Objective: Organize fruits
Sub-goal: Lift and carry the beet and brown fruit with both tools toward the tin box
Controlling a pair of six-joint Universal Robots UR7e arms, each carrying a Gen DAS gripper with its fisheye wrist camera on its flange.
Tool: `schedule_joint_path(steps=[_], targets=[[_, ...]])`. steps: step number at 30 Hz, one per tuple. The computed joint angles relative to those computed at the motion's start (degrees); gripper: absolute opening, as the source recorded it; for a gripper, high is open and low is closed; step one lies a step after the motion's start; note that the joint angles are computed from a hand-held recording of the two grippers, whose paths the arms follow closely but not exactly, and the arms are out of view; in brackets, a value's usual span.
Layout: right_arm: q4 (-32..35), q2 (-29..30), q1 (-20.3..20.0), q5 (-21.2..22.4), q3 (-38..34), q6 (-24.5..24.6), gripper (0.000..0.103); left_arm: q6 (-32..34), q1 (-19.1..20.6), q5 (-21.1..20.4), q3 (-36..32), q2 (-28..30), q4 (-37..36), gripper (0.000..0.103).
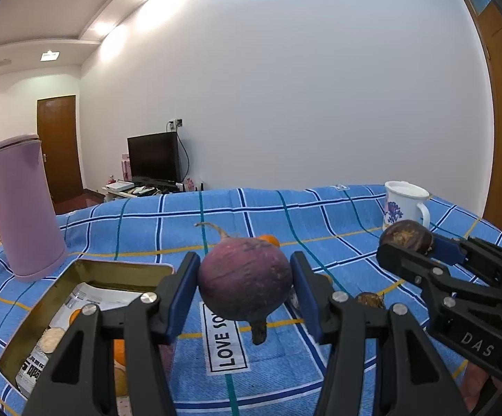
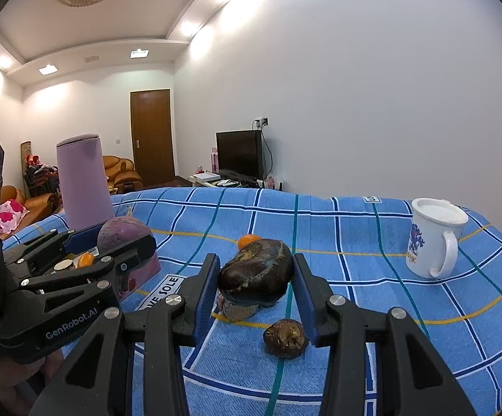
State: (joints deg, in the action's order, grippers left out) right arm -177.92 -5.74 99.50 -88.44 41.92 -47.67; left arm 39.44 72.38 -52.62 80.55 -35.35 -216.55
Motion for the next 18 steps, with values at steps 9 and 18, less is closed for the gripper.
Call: schedule_joint_path(steps=[9, 18], targets=[[-1.8, -0.6, -0.1, 1.1, 1.5, -0.5, 0.044, 0.8, -0.2, -0.9, 0.9, -0.1, -2.0, 0.055], [-2.8, -1.0, -0.2, 1.9, 2.5, -0.9, 0.044, 1.0, -0.4, -0.7, 1.8, -0.4, -2.9, 0.055]])
